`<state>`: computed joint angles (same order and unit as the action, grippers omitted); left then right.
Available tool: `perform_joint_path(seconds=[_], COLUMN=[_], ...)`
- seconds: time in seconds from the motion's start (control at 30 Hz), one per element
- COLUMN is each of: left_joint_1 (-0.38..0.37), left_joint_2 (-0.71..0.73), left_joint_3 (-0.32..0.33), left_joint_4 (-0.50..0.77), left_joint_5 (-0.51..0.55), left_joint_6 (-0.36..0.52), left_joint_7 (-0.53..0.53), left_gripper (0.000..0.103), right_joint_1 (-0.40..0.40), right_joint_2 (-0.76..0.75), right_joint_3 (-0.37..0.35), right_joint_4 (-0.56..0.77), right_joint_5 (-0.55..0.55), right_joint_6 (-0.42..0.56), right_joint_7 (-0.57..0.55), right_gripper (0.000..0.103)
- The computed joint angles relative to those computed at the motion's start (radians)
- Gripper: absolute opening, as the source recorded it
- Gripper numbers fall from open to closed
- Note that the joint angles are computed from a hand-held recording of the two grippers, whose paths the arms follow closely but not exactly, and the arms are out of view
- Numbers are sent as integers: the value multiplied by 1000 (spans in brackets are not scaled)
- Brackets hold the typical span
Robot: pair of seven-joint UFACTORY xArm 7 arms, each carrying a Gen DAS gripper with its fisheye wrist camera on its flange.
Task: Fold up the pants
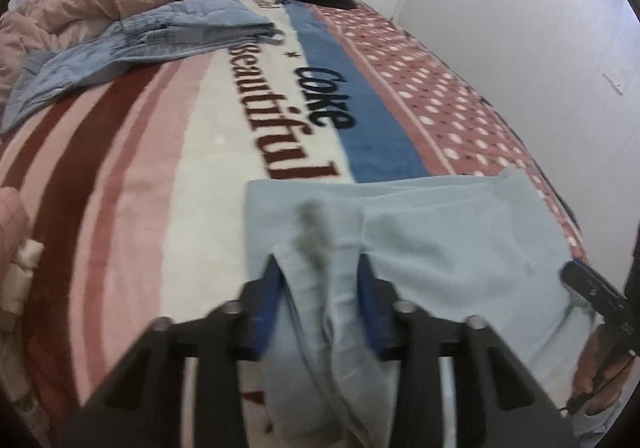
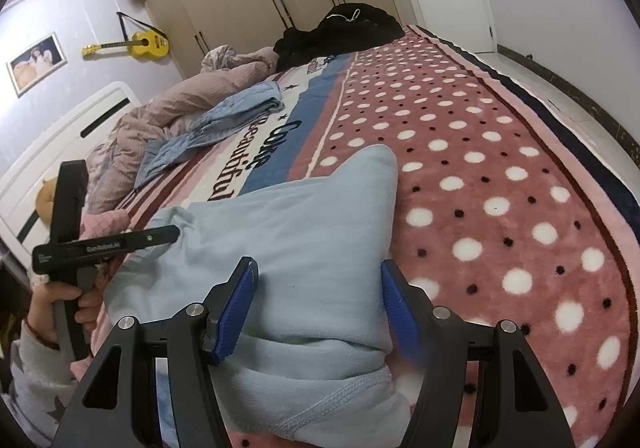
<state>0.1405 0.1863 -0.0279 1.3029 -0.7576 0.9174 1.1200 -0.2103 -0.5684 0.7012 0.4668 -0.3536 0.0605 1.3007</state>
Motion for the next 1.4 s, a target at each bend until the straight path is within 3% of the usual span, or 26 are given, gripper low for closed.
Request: perform_joint_path(seconds=[0.1,0.23,0.33,0.43,0.5,0.6,0.67,0.7,0.77,0.83,0.87,1.03,1.1,1.27,1.4], left_joint_1=[10,-9,-19,-38,-35,-32,-8,1,32,83,82,45,54,62,60], left_joint_2=[-34,-31,2,58,116,143,136,130,111,81,55,10,21,-20,-30], left_joint_3=[-7,-4,-8,-14,-14,-18,-29,-31,-33,-43,-34,8,19,32,44], left_joint_4=[-27,2,62,115,172,174,159,155,161,153,124,15,10,-32,-15], left_joint_5=[-83,-98,-88,-6,66,153,143,142,115,40,23,88,87,77,79], left_joint_6=[1,-13,-13,-67,-32,-46,-50,-45,28,139,147,92,113,105,128], left_joint_7=[85,86,55,-3,-62,-119,-115,-117,-121,-56,-16,52,65,103,111], left_gripper=[22,15,15,17,20,37,51,53,62,76,79,80,80,80,80], right_joint_1=[-4,0,2,9,17,41,50,54,74,116,124,139,159,186,258], right_joint_2=[2,3,2,6,16,50,70,72,73,63,55,35,51,7,-14], right_joint_3=[0,-7,-11,-17,-24,-40,-45,-50,-70,-112,-121,-143,-155,-158,-203], right_joint_4=[-4,-9,-9,-5,1,16,20,16,-1,-15,-16,-3,-2,-70,-58], right_joint_5=[2,10,19,25,25,18,2,-7,-18,-8,-7,-13,-18,-24,-6], right_joint_6=[-9,-20,-25,-17,-3,35,56,54,43,45,48,86,119,75,164], right_joint_7=[5,3,-1,-10,-18,-31,-25,-18,-12,-19,-20,-34,-43,-19,-81], right_gripper=[59,59,59,59,59,59,60,60,61,61,61,61,62,66,68])
